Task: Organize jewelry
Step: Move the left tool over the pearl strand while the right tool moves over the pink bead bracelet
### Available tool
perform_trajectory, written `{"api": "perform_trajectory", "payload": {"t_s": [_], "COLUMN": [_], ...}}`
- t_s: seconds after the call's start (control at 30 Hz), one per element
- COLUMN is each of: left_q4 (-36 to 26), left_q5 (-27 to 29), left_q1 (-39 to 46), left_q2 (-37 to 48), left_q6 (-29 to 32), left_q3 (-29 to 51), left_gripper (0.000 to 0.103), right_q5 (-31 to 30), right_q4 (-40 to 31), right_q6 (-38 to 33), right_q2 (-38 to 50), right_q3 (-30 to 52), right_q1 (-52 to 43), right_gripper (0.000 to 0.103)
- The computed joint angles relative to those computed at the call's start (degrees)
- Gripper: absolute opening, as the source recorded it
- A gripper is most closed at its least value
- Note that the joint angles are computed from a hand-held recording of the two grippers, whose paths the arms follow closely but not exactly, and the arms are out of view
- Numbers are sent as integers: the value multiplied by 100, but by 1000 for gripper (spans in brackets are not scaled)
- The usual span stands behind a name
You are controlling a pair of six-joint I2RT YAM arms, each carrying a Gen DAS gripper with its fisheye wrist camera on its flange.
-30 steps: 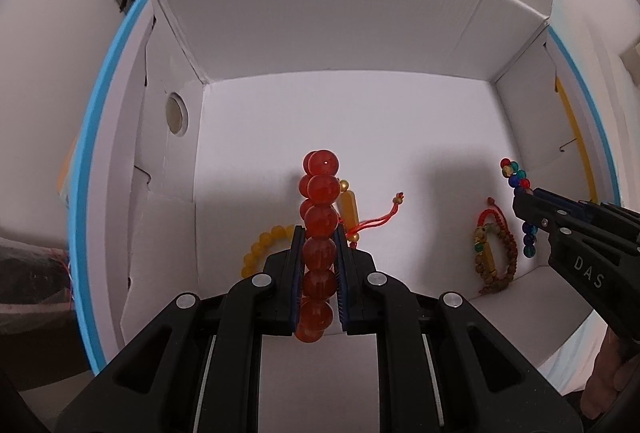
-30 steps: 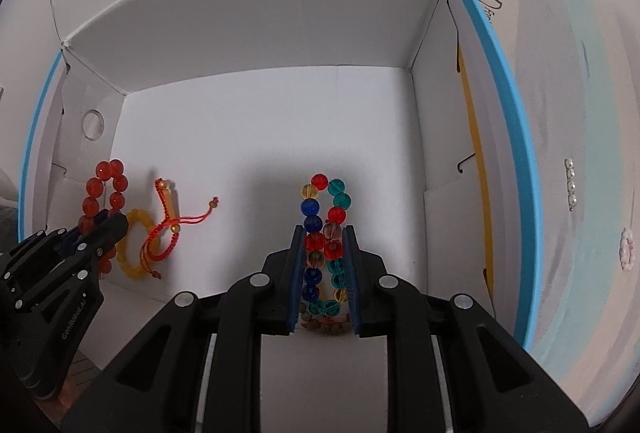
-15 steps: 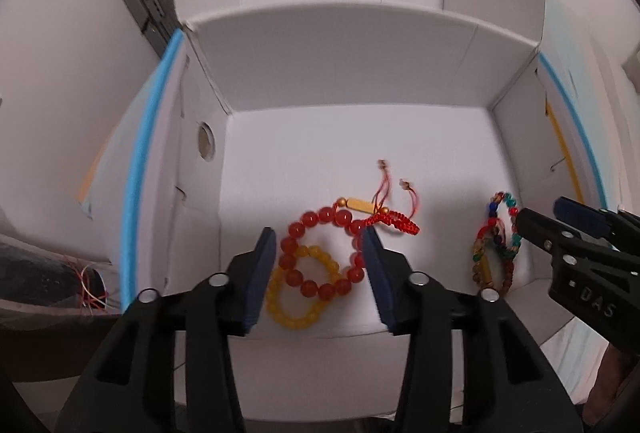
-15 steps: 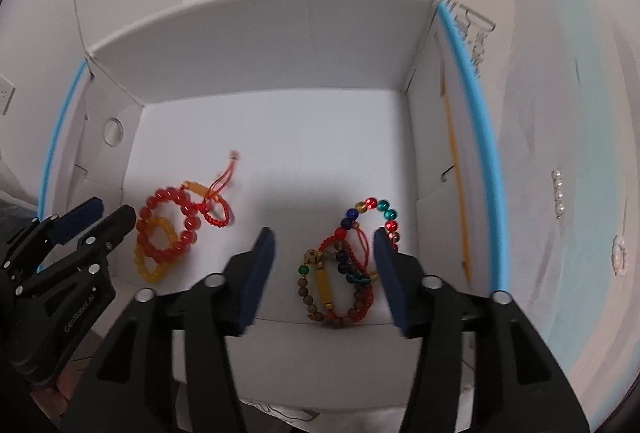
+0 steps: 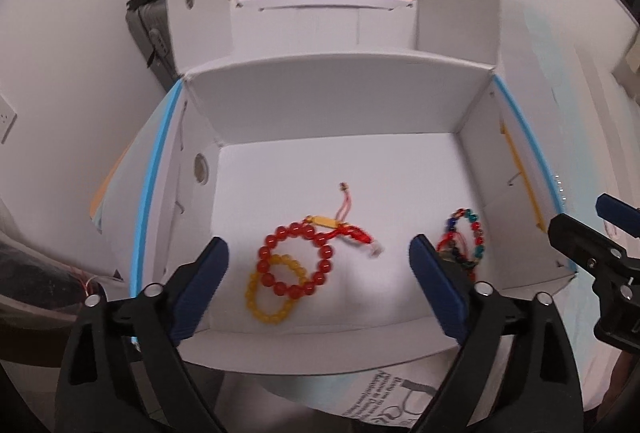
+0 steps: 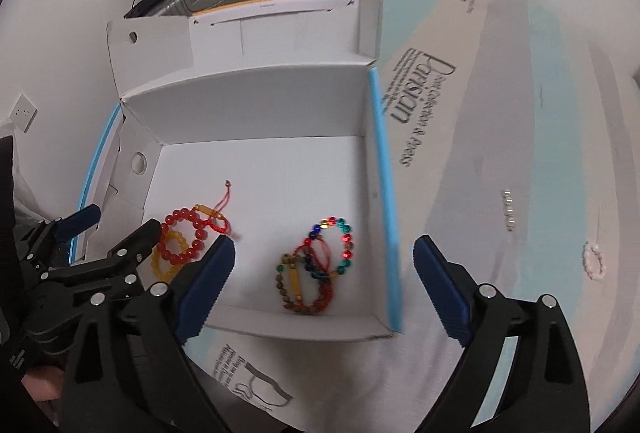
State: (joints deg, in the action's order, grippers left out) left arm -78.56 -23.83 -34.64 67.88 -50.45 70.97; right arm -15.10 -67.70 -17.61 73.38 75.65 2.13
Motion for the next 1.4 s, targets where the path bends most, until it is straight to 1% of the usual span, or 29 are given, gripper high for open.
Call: {"api": "perform_trajectory", "payload": {"t_s": [0.13, 0.23, 0.43, 0.53, 0.67, 0.87, 1.07, 1.3, 1.37, 1.4], "left_q4": [2, -35, -132, -66, -146, -257, -307, -414, -571, -527], "left_q5": [-135, -233, -346, -411, -505, -555, -499, -389, -358, -294], "left_q1": [-450, -843, -1421, -1668, -1954, -2241, -2383, -2462, -2451, -2436], "left_q2": [328, 664, 1366, 1670, 2189, 3099, 3979, 5040, 5468, 5629], "left_q6": [-318, -556, -815, -857, -931, -862, -629, -446, -376, -317], "left_q3": [302, 620, 1350, 1721, 2313, 3384, 4432, 5716, 6243, 6405], "left_gripper": [96, 97, 97, 97, 97, 97, 97, 97, 97, 97], "right_q5": [-249, -444, -827, -964, -1168, -1319, -1357, -1308, -1274, -1243], "right_q4": [-189, -324, -653, -813, -994, -1209, -1303, -1369, -1380, -1375], "right_q6": [-474, -883, -1659, -1960, -2353, -2817, -3124, -3239, -3219, -3194], "right_q2": [-2, 74, 432, 610, 908, 1541, 2231, 3111, 3378, 3514], "right_q3": [162, 337, 824, 1061, 1439, 2132, 2808, 3675, 3942, 4073], "right_q1": [-700, -1330, -2495, -2911, -3518, -4268, -4830, -5272, -5339, -5358], "right_gripper": [91, 93, 94, 94, 95, 95, 95, 95, 95, 95]}}
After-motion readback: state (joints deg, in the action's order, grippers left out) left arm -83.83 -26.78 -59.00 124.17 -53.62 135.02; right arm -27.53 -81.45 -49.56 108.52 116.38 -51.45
